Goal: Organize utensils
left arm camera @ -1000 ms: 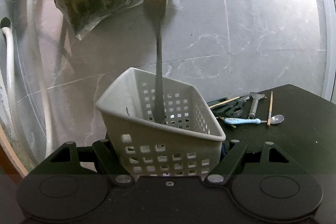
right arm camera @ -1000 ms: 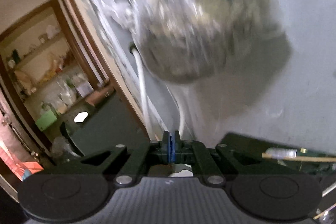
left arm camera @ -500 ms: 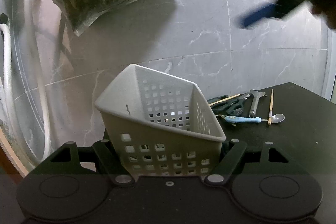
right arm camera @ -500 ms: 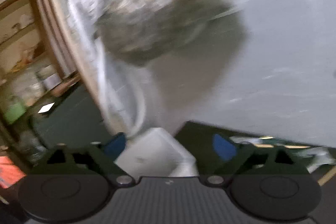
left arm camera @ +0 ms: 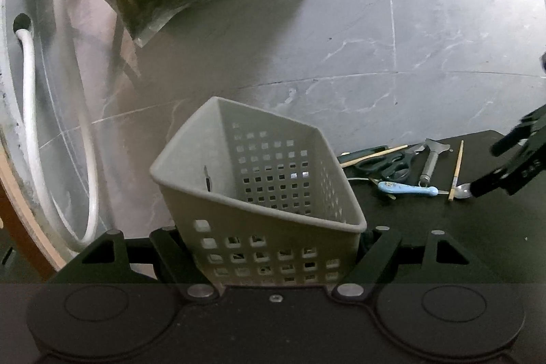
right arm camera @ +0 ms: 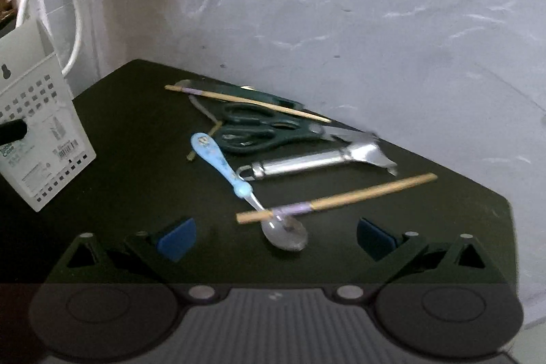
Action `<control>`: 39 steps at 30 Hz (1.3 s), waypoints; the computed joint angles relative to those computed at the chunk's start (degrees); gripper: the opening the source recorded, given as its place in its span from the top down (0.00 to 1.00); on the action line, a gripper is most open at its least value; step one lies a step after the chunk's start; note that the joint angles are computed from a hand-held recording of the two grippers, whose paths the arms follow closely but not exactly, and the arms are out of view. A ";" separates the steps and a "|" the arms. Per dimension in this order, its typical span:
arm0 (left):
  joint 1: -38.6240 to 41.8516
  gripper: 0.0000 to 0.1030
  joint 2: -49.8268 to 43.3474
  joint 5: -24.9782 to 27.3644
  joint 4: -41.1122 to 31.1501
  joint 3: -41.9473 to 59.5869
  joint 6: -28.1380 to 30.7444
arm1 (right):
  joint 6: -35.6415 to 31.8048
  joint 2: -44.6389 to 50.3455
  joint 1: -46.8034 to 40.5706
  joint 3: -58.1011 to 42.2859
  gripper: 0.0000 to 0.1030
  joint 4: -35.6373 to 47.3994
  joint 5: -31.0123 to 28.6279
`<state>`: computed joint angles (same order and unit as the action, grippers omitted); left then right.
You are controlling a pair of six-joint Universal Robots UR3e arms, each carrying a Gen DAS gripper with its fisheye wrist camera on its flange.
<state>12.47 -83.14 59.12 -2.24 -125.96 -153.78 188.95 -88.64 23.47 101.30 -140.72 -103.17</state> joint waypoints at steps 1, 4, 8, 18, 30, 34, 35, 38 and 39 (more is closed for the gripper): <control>-0.32 0.23 0.08 0.69 0.36 -0.20 -0.42 | -2.42 1.01 -0.79 -0.32 0.00 -1.11 1.50; -1.91 0.23 -0.19 3.35 1.34 -0.13 -2.09 | -10.12 6.58 -2.62 -5.40 0.01 -2.57 5.79; -4.01 0.23 -0.64 6.54 2.55 0.01 -4.12 | -19.39 13.40 -4.30 -13.75 0.16 -0.26 11.52; -5.37 0.23 -0.89 8.58 4.48 -0.73 -5.23 | -23.84 17.91 -5.97 -21.55 0.50 8.89 16.46; -3.75 0.23 -0.50 5.77 2.94 -0.65 -3.22 | -18.37 20.43 -6.88 -24.12 0.84 10.70 17.83; -2.81 0.23 -0.77 3.90 2.78 -0.63 -2.39 | -14.22 14.55 -6.09 -16.62 0.84 4.83 16.41; -2.48 0.23 -0.87 3.24 2.80 -0.66 -2.07 | -12.50 12.14 -6.21 -13.47 0.84 1.88 16.84; -1.33 0.23 -1.24 0.88 2.84 -0.77 -0.93 | -6.47 6.72 -5.80 -6.06 0.84 -7.52 16.43; -1.27 0.23 -1.55 0.45 2.89 -0.63 -0.66 | -4.26 5.32 -5.62 -4.30 0.84 -10.38 16.11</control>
<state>11.20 -84.69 59.58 0.65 -126.59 -154.44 184.68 -83.32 17.85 97.00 -151.09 -87.07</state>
